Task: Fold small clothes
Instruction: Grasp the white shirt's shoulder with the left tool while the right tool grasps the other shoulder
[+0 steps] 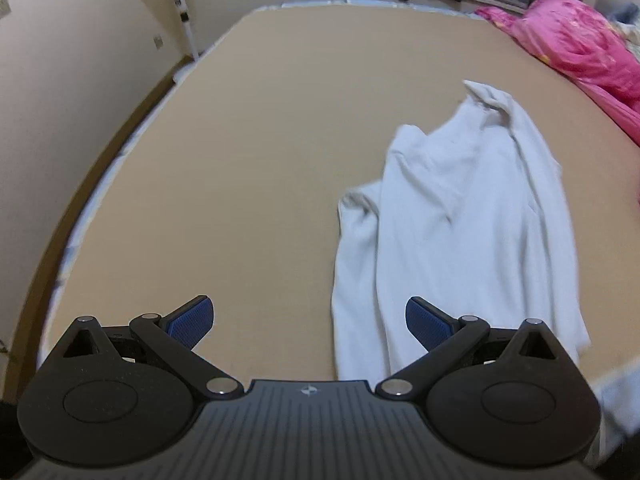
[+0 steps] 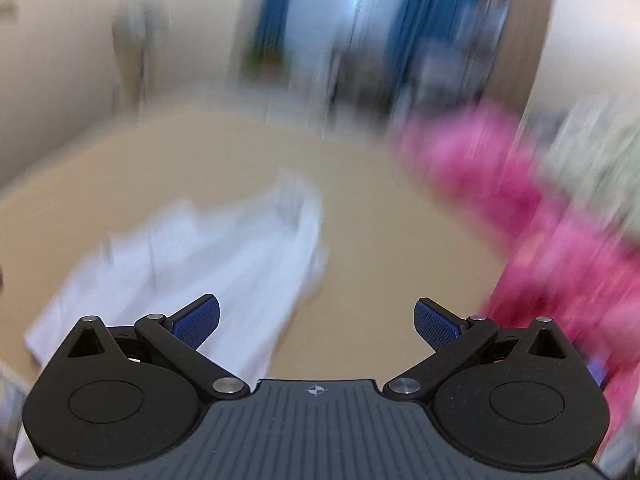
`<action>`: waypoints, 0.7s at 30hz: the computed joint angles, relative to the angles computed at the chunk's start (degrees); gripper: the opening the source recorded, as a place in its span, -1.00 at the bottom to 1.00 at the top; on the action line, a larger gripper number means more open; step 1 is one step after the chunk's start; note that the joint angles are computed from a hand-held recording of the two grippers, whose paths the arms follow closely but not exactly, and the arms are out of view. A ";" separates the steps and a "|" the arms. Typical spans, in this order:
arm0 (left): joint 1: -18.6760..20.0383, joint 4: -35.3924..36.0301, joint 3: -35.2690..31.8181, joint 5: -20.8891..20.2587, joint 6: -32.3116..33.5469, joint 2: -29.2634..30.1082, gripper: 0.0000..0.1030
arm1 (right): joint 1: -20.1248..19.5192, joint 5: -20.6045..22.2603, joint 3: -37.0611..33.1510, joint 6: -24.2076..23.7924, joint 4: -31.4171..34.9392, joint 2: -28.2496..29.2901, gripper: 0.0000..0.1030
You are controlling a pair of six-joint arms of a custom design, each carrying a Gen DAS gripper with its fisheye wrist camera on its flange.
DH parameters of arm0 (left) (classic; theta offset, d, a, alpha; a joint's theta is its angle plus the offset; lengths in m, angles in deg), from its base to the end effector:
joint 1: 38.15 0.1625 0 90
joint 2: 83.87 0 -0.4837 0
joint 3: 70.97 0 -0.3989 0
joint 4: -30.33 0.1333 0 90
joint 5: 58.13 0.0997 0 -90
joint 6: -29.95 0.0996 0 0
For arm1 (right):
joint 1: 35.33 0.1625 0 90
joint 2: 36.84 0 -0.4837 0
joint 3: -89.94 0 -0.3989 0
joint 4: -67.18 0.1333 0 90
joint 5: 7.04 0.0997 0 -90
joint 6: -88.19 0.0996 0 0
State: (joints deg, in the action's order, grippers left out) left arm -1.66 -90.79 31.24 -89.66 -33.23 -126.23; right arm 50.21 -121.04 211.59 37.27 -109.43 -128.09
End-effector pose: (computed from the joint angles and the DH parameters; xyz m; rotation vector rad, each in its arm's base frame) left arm -0.3688 -0.5442 0.0499 0.1233 2.1246 -0.7205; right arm 0.0564 -0.4704 0.4765 0.6402 -2.1268 0.8256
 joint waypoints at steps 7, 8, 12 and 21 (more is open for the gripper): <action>13.43 -13.89 -18.37 -8.35 24.97 11.21 0.99 | -3.06 3.61 -21.65 7.45 2.61 21.97 0.97; 14.62 -12.19 -22.10 -8.21 26.25 13.46 0.99 | -2.85 3.51 -26.17 7.89 2.43 26.20 0.98; 18.95 -1.37 -36.32 -12.12 28.27 20.66 0.96 | -2.22 -1.37 -42.96 11.27 7.27 39.43 0.98; 17.49 -19.74 -30.85 -14.10 36.16 18.84 -0.89 | -2.32 -6.53 -52.27 10.72 4.81 48.89 -0.87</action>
State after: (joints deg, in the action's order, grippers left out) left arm 15.83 -110.52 0.39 -103.76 2.93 -107.39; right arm 47.89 -127.57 159.32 47.99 -104.62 -79.19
